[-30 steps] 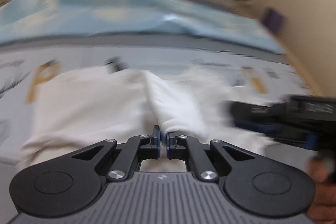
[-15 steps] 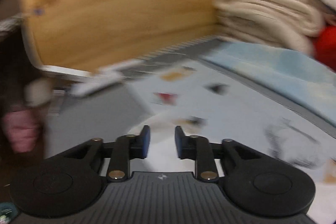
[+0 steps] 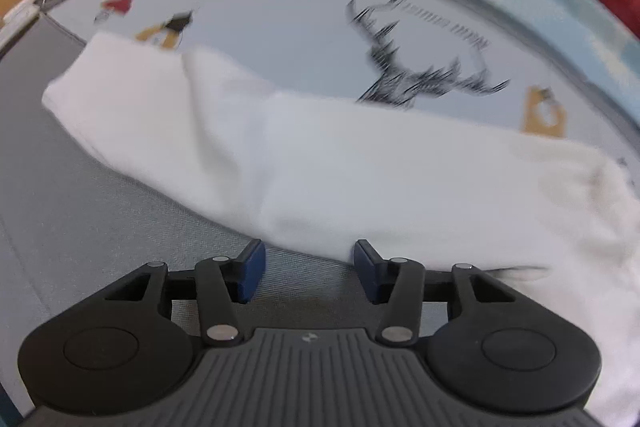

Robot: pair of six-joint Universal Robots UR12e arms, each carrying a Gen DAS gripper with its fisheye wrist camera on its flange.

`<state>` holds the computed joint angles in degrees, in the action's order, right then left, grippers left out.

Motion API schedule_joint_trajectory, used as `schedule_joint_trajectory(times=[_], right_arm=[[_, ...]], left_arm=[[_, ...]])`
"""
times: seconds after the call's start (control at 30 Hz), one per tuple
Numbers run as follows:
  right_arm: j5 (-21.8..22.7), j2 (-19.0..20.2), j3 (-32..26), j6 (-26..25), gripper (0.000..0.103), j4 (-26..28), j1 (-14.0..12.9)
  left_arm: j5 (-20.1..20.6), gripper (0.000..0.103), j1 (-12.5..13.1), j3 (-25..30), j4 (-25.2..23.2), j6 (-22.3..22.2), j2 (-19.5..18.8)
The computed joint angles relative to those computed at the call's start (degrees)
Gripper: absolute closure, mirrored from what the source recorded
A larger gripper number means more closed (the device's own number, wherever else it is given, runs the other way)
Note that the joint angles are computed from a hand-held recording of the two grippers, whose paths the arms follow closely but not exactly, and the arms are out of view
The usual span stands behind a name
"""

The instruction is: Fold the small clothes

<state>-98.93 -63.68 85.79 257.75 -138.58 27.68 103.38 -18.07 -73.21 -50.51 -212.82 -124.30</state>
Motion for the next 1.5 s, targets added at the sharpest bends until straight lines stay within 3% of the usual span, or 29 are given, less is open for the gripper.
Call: schedule_joint_trajectory(times=[0.2, 0.27, 0.33, 0.47, 0.6, 0.67, 0.73, 0.77, 0.83, 0.87, 0.93, 1.0, 1.1, 1.2, 1.33, 1.37, 1.4, 1.43, 1.5], right_arm=[[-8.20, -3.77, 1.56, -0.27, 0.078, 1.07, 0.57], [-12.30, -5.41, 2.47, -1.19, 0.078, 0.08, 1.34], [-14.88, -7.44, 3.29, -0.67, 0.078, 1.01, 2.22], [-15.38, -11.47, 6.96, -3.37, 0.078, -1.41, 4.25], [-13.28, -14.17, 10.04, -5.50, 0.078, 1.93, 6.75], [-11.68, -14.96, 11.73, -5.07, 0.078, 3.43, 7.96], [-10.97, -15.60, 13.37, -4.26, 0.078, 5.23, 9.19], [-11.22, -15.77, 14.21, -3.81, 0.078, 5.48, 9.83], [-11.18, -16.12, 16.72, -3.42, 0.078, 4.29, 10.93], [-9.84, -16.21, 16.93, -2.18, 0.076, 6.18, 10.97], [-7.66, -16.73, 18.73, 1.17, 0.076, 5.14, 10.76], [-6.87, -16.72, 19.29, 0.15, 0.076, 5.20, 10.61], [-6.62, -16.45, 19.34, -0.99, 0.075, 7.47, 10.79], [-5.72, -16.20, 19.51, -1.83, 0.075, 7.25, 10.69], [-5.81, -14.73, 17.48, -7.02, 0.075, 9.79, 11.15], [-6.15, -14.41, 17.11, -8.94, 0.079, 10.18, 11.43], [-6.62, -14.32, 16.93, -10.31, 0.084, 10.34, 11.61], [-6.66, -14.29, 16.90, -11.44, 0.096, 9.96, 11.77], [-7.45, -14.84, 17.45, -11.40, 0.096, 8.57, 11.92]], left_arm=[[-3.98, 0.049, -1.55, -3.61, 9.60, 4.84, 3.38], [-6.15, 0.049, -2.02, -4.36, 8.80, 4.87, 4.92], [-11.22, 0.053, -1.96, -6.59, 9.08, 4.52, 7.72], [-13.91, 0.056, -2.89, -13.15, 14.70, 11.33, 13.53], [-19.24, 0.071, -2.97, -21.31, 16.73, 18.99, 19.15], [-20.05, 0.073, -2.92, -24.92, 15.90, 19.55, 20.84], [-19.56, 0.074, -2.96, -27.75, 14.25, 17.63, 21.77], [-18.85, 0.080, -3.18, -28.18, 12.45, 16.62, 21.93], [-18.97, 0.080, -3.31, -30.32, 15.31, 17.59, 22.67], [-19.07, 0.080, -3.28, -30.94, 15.18, 18.70, 22.78], [-16.74, 0.080, -3.47, -31.29, 11.70, 19.62, 22.70], [-15.45, 0.080, -3.19, -31.68, 8.92, 18.78, 22.93], [-17.75, 0.080, -2.17, -32.31, 8.92, 17.01, 23.24], [-17.48, 0.080, -2.24, -32.22, 8.38, 15.18, 22.99], [-17.80, 0.080, -3.01, -31.92, 7.64, 15.24, 22.61], [-16.39, 0.085, -3.40, -31.74, 7.61, 15.84, 22.30], [-15.06, 0.096, -3.83, -31.79, 7.79, 16.01, 22.24], [-14.20, 0.098, -4.10, -31.94, 8.15, 15.80, 22.27], [-14.10, 0.098, -4.21, -32.70, 9.96, 14.60, 22.79]])
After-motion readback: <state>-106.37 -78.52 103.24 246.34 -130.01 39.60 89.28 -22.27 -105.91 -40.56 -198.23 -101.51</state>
